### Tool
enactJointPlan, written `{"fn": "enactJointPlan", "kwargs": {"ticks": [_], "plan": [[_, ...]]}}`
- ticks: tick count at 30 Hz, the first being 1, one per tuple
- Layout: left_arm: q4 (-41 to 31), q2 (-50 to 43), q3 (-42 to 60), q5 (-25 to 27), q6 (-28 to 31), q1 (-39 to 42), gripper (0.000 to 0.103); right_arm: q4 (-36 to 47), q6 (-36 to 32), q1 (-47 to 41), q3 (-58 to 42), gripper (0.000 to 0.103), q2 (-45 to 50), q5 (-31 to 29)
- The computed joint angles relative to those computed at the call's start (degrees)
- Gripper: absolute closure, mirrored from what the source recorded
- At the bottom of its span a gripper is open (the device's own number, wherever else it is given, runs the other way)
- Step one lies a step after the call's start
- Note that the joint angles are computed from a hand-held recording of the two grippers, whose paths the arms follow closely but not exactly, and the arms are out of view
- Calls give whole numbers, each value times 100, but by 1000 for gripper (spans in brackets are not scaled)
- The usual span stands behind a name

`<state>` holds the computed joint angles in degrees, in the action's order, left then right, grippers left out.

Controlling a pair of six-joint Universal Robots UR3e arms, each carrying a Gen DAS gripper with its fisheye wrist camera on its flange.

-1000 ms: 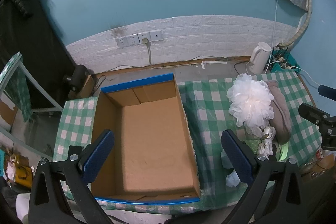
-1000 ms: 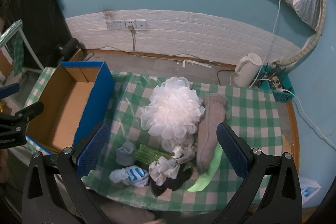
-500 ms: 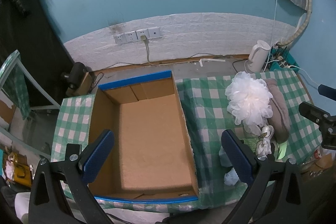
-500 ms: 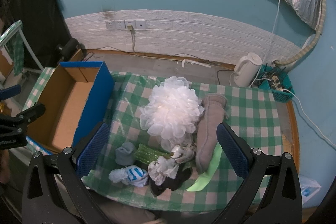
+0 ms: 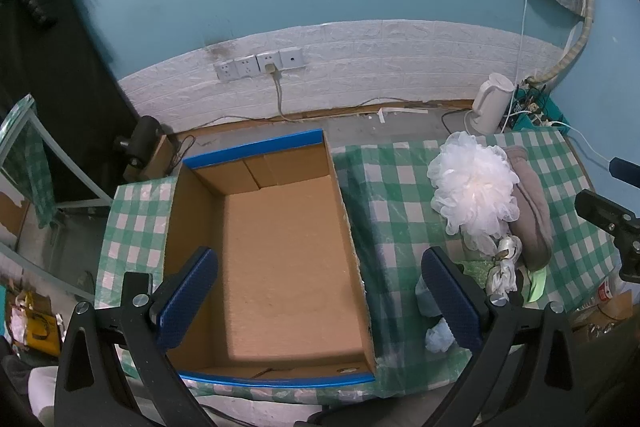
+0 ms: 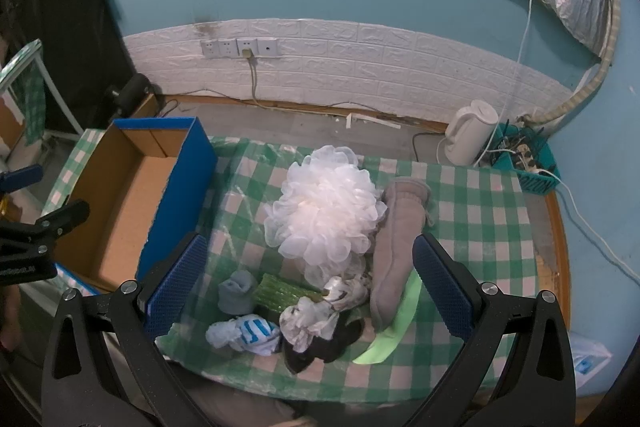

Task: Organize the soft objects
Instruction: 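Grasp the long grey sock with the right tool while the left tool approaches the pile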

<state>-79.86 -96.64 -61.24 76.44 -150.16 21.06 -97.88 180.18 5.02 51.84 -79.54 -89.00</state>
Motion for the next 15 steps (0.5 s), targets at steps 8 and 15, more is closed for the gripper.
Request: {"fn": "enactJointPlan", "kwargs": {"ticks": [8, 15], "plan": [[108, -175, -44, 164, -40, -271, 1, 74, -157, -222, 93, 1, -133, 131], [-112, -448, 5, 375, -149, -640, 1, 18, -265, -625, 662, 1, -429, 165]]}}
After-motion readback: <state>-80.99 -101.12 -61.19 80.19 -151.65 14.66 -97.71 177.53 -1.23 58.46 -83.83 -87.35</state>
